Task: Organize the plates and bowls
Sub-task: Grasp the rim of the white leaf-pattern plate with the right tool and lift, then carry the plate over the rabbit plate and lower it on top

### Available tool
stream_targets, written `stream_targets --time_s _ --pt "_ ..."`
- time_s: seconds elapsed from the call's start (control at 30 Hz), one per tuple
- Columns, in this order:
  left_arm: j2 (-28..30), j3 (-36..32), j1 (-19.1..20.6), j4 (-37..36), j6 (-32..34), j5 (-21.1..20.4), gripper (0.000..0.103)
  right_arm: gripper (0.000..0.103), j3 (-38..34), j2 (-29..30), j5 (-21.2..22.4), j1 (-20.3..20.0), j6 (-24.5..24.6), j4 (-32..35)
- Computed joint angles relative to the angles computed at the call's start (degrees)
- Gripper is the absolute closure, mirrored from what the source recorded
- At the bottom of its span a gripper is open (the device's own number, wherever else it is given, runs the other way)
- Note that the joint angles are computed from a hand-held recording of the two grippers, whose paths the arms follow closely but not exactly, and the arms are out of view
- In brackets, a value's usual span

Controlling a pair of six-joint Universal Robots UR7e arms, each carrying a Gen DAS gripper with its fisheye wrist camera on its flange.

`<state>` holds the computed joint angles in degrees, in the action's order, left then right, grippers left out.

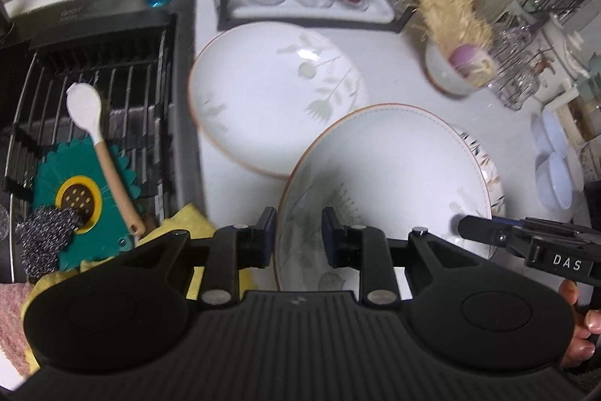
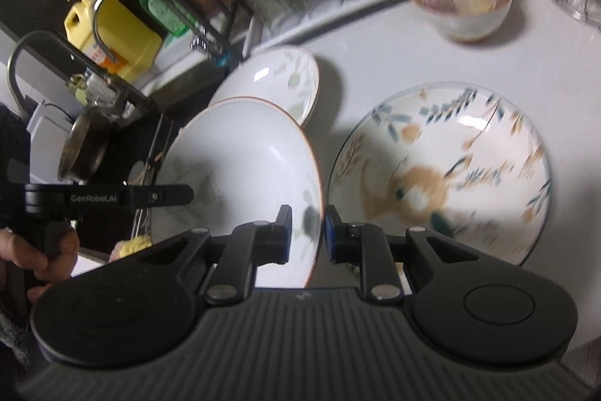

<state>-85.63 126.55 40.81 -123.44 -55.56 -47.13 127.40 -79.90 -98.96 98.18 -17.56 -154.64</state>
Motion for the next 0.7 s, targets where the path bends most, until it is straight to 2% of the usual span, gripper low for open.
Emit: stream_targets --time_s 0.3,0.47,0.6,0.7 --pt "9.0 -5.5 -0.5 -5.4 2.5 1.4 0.073 0.082 -3.1 -2.4 1.2 -3.2 -3.8 1.0" --pt "14.3 -8.9 0.3 -8.7 5.4 0.1 0.073 0.082 -3.8 -3.7 1.3 -5.8 -5.8 1.2" --pt "18.7 -12.0 1.5 -9.7 7.3 -0.8 0.073 0.082 -4.6 -4.0 1.1 -8.2 -4.4 1.8" --pt "21.6 -14.4 2.8 -9.1 7.5 -2.3 0.073 0.082 -4.9 -4.1 0.5 -9.5 -5.3 1.9"
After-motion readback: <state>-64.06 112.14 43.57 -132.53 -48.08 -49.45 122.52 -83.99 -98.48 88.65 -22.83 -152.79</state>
